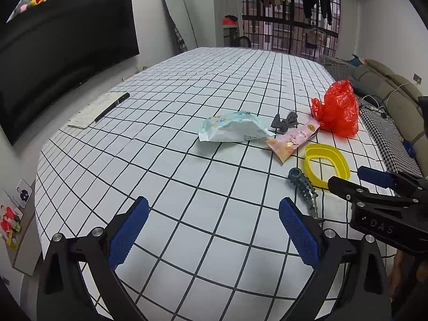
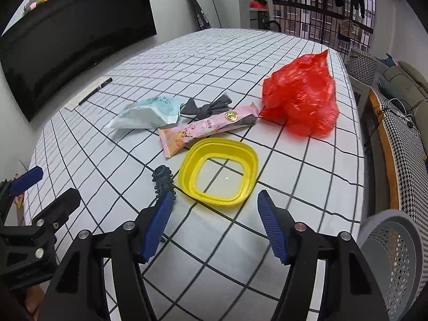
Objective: Collect trash
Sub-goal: 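Return both tools to the table toward the remaining items, then grasp the yellow plastic lid with the right tool and lift it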
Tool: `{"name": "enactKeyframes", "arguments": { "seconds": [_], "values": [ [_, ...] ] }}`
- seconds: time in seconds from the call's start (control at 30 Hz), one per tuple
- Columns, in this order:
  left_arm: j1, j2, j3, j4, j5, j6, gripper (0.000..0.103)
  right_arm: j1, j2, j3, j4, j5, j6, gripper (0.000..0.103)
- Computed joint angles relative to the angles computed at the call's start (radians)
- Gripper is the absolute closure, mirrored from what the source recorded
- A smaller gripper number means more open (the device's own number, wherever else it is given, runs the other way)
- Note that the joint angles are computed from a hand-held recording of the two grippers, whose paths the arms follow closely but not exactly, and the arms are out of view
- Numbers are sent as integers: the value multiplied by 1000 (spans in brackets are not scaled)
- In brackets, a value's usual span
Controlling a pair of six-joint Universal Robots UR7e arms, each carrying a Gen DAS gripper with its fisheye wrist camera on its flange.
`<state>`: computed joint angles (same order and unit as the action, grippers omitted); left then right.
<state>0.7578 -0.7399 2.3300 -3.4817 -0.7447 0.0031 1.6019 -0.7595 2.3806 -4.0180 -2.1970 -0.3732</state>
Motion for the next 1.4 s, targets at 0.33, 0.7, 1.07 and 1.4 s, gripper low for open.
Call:
{"name": "enactKeyframes", "arguments": {
  "seconds": [0.33, 0.7, 1.07, 1.4],
  "values": [
    [22, 10, -19, 16, -31, 8, 7, -16, 11, -44, 43, -64, -1, 40],
    [34, 14, -30, 20, -63, 9, 7, -58, -66, -9, 57, 11, -22, 38],
    [36, 10, -28, 33, -79, -3, 7, -40, -71, -101, 247, -20, -16, 27],
    [37, 9, -29, 51, -88, -15, 7, -38, -38, -161, 278, -56, -30, 27]
  ]
}}
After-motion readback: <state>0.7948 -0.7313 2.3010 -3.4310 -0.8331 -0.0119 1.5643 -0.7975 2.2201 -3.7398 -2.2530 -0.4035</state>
